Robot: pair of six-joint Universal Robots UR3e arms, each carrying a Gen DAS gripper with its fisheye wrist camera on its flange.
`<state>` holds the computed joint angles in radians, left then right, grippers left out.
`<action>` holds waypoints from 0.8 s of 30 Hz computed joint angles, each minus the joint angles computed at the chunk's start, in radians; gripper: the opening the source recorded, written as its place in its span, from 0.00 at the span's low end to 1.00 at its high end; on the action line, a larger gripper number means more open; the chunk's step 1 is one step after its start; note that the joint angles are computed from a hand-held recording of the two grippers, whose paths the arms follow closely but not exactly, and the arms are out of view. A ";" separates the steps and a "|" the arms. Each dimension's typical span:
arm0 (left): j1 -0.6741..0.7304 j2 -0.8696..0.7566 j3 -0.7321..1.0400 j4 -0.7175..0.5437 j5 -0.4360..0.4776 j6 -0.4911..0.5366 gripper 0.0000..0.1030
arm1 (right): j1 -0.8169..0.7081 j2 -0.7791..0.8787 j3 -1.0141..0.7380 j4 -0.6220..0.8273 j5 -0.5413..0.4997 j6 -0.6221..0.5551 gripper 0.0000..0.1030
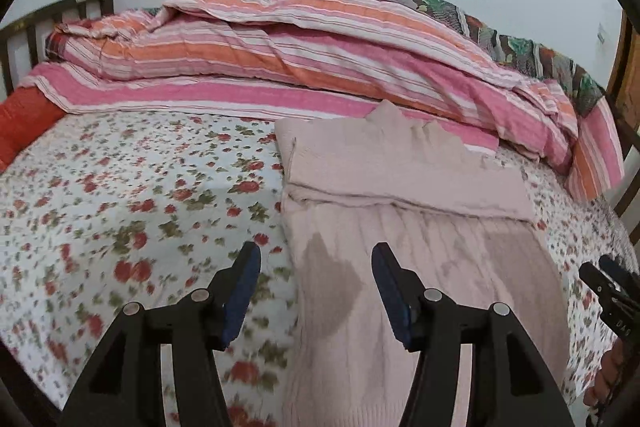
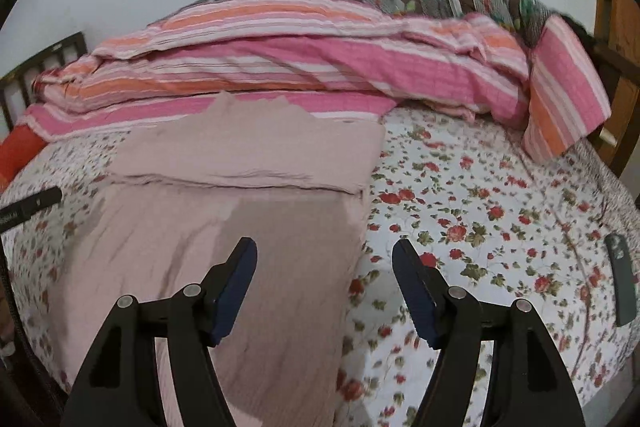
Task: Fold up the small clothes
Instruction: 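Move both tools down to the sweater hem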
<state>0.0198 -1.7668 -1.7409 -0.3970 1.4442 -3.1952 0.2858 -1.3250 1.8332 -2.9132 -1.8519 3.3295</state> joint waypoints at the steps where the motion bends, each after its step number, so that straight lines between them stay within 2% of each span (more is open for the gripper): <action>1: -0.002 0.020 -0.020 0.006 0.008 -0.004 0.54 | 0.012 -0.007 0.004 0.006 -0.004 -0.010 0.67; 6: 0.003 0.150 -0.132 -0.004 -0.005 0.012 0.54 | 0.055 -0.054 0.054 0.001 -0.020 0.022 0.67; 9: 0.008 0.227 -0.198 0.002 -0.008 0.016 0.54 | 0.054 -0.108 0.125 -0.034 0.012 0.068 0.67; 12: 0.029 0.300 -0.252 -0.011 -0.048 0.014 0.54 | 0.065 -0.149 0.172 -0.037 0.011 0.097 0.67; 18: 0.026 0.390 -0.331 -0.012 -0.043 0.054 0.54 | 0.068 -0.236 0.286 -0.053 0.041 0.120 0.59; 24: 0.146 0.497 -0.489 -0.019 -0.200 0.128 0.54 | 0.055 -0.297 0.421 -0.115 0.061 0.125 0.59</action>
